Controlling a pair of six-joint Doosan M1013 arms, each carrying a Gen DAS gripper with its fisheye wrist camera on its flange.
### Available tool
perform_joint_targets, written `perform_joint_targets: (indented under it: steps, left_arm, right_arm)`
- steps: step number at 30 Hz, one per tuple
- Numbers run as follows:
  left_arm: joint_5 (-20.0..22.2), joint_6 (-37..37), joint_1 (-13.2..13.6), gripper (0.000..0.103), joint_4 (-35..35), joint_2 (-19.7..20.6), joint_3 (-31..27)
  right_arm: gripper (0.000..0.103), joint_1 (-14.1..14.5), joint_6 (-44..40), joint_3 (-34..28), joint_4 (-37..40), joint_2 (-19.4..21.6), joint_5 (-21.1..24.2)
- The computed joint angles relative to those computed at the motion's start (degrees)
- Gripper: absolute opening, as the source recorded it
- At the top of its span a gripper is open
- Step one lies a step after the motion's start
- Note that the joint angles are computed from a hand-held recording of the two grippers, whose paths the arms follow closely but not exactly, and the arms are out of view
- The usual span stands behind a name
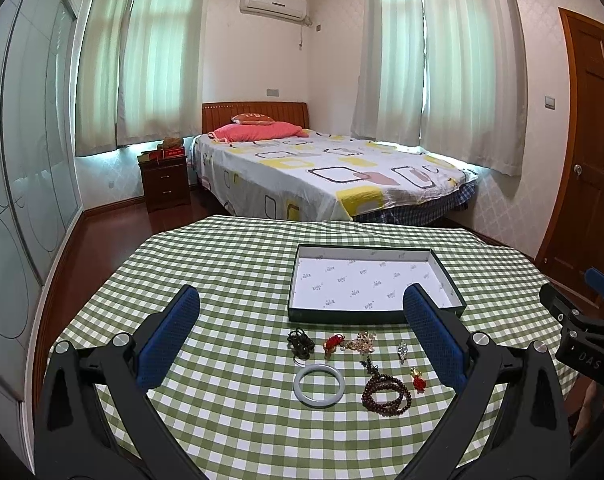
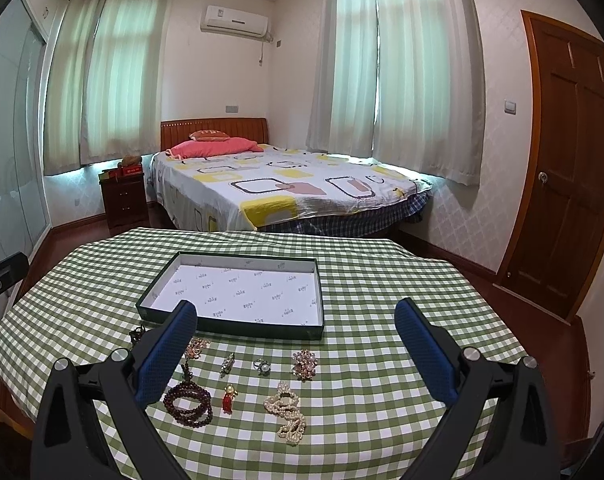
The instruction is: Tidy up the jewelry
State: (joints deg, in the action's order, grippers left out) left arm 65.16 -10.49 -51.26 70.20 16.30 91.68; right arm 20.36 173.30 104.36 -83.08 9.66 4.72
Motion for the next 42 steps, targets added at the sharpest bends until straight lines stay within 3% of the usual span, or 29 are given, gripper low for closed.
perform_joint_targets:
  steps: [42]
  left_arm:
    - [-0.1, -0.3, 0.0, 0.099, -0.3, 0.1, 0.3]
  right_arm:
    - [0.097, 0.1, 3.7, 0.2, -3.7, 0.0, -0.1]
